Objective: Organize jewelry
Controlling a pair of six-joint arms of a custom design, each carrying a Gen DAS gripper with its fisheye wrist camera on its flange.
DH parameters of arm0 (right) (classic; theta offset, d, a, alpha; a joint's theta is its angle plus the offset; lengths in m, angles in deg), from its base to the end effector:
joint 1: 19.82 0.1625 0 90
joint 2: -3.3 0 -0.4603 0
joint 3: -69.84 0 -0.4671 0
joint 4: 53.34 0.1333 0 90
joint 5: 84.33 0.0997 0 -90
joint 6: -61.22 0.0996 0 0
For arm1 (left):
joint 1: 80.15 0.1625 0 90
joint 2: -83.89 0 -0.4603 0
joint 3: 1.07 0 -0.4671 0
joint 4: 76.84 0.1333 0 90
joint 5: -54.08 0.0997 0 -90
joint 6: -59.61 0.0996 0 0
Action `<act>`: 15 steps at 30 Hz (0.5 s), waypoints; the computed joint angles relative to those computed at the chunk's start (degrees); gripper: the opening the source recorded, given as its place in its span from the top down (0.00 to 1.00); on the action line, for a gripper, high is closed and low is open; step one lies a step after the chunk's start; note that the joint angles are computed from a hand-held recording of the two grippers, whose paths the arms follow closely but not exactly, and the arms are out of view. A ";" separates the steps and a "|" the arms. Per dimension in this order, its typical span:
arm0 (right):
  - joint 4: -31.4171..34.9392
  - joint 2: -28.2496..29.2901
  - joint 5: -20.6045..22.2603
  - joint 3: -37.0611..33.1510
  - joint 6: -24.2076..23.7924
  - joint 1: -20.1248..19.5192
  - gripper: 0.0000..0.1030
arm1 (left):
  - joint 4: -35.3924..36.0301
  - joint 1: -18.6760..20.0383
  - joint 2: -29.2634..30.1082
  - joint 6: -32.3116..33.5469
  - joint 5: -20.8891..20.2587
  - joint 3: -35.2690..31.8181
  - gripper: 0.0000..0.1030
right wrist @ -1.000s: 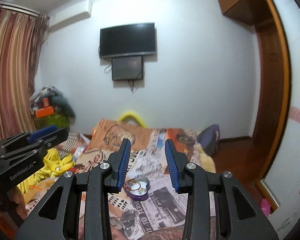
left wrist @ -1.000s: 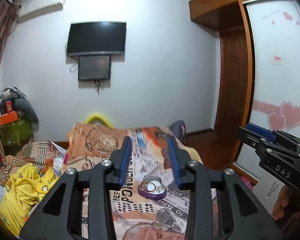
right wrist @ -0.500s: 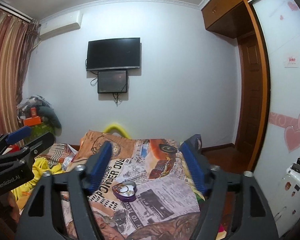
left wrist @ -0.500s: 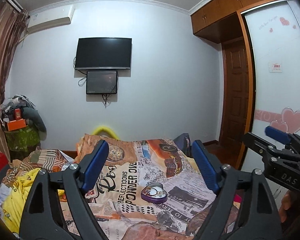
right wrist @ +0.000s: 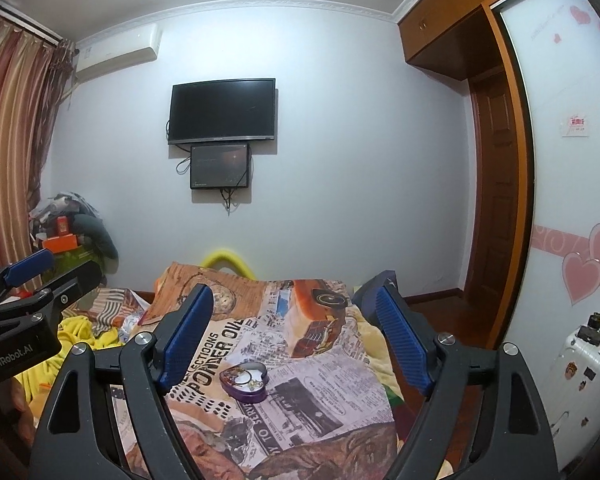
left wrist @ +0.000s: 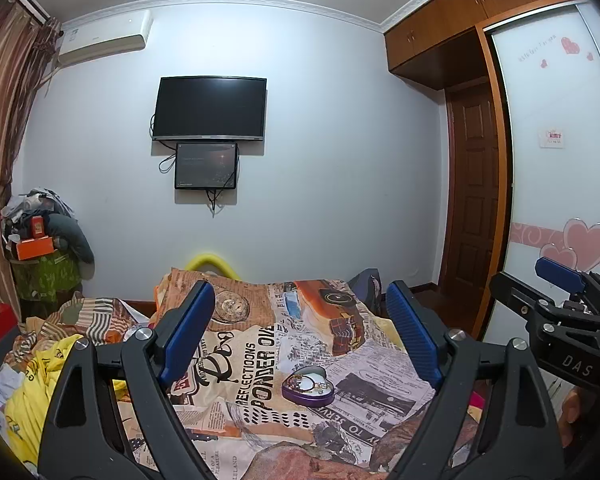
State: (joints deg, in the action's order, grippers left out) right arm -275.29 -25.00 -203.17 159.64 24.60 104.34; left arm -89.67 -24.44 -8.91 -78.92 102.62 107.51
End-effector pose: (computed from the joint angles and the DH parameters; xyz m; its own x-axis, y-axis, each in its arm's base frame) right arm 0.4882 -0.5676 0.0350 -0.6745 -0.2581 0.6917 -0.7354 0.1532 -0.6601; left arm -0.1151 -0.5224 0.3918 -0.7239 -0.0648 -0.6869 0.6784 0.1140 -0.7257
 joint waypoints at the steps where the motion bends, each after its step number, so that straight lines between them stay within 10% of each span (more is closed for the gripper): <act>1: 0.04 -0.06 -0.01 0.05 0.04 0.02 0.21 | 0.02 -0.11 -0.07 -0.05 -0.06 0.10 0.15; 15: 0.63 -0.53 -0.31 0.53 0.09 0.36 0.21 | 0.44 -0.09 -0.11 -0.48 -0.07 -0.04 0.15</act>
